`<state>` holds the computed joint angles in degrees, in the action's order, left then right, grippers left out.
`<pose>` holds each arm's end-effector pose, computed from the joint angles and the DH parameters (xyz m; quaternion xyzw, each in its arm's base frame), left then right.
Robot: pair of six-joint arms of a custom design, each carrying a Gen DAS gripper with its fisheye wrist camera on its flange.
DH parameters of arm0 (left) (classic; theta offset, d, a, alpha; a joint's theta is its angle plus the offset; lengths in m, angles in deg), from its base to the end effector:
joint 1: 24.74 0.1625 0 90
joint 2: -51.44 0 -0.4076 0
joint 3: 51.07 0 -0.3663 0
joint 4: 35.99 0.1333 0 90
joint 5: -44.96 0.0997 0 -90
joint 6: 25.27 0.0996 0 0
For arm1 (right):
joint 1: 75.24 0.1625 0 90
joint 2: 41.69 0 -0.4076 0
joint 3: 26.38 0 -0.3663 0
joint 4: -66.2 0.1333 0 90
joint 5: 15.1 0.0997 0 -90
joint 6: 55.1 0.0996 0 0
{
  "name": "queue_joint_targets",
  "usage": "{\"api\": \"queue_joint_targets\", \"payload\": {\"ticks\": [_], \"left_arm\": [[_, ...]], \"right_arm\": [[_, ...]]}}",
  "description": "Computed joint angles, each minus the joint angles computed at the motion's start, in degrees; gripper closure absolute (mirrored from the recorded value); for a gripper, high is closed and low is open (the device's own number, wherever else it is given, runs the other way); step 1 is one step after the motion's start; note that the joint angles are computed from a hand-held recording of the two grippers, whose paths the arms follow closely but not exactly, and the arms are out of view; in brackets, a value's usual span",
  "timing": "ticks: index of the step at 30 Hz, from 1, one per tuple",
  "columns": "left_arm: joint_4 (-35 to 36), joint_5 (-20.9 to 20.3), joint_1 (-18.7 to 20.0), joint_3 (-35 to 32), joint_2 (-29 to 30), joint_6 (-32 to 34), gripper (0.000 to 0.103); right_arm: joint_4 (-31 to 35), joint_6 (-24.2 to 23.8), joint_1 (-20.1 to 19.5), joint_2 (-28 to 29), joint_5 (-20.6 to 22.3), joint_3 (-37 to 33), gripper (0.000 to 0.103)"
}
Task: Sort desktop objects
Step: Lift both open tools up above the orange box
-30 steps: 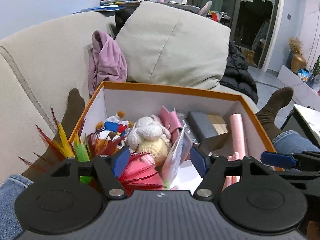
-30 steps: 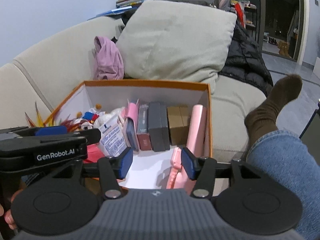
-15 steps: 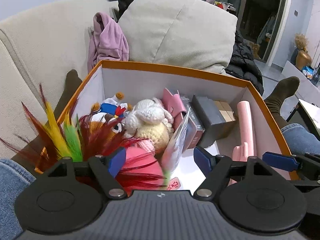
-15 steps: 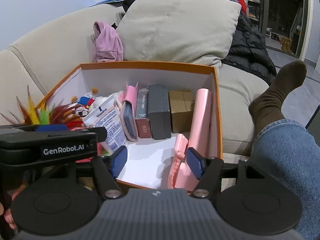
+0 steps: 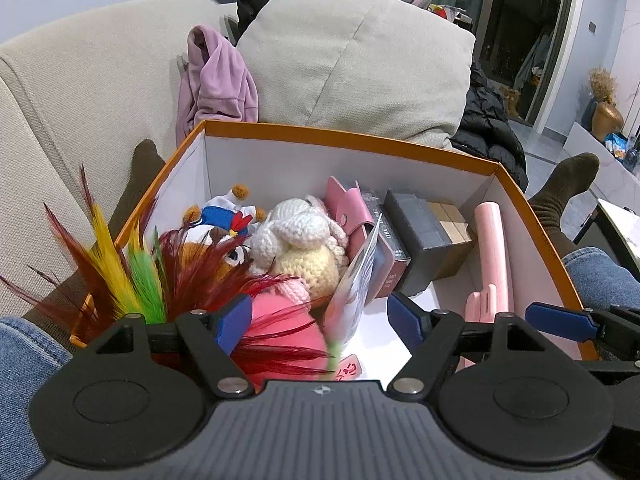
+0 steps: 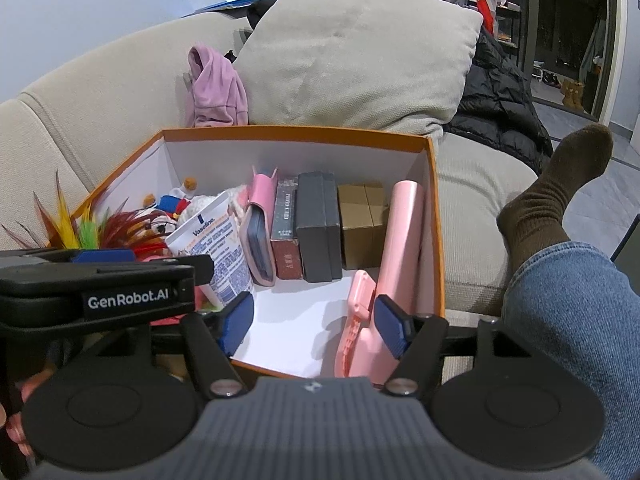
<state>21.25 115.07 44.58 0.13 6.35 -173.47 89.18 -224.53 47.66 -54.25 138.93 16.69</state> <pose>-0.0572 -0.6250 0.2838 0.3881 0.8773 -0.2097 0.1893 0.3948 -0.5297 -0.0292 -0.0070 -0.8222 0.4332 0.3693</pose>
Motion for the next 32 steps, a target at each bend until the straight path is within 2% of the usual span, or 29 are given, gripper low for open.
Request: {"api": "queue_joint_targets", "payload": {"ticks": [32], "left_arm": [[-0.13,0.07,0.05,0.06,-0.06,0.07,0.015]], "right_arm": [[-0.97,-1.07,0.01,-0.2,-0.02,0.28,0.034]]}}
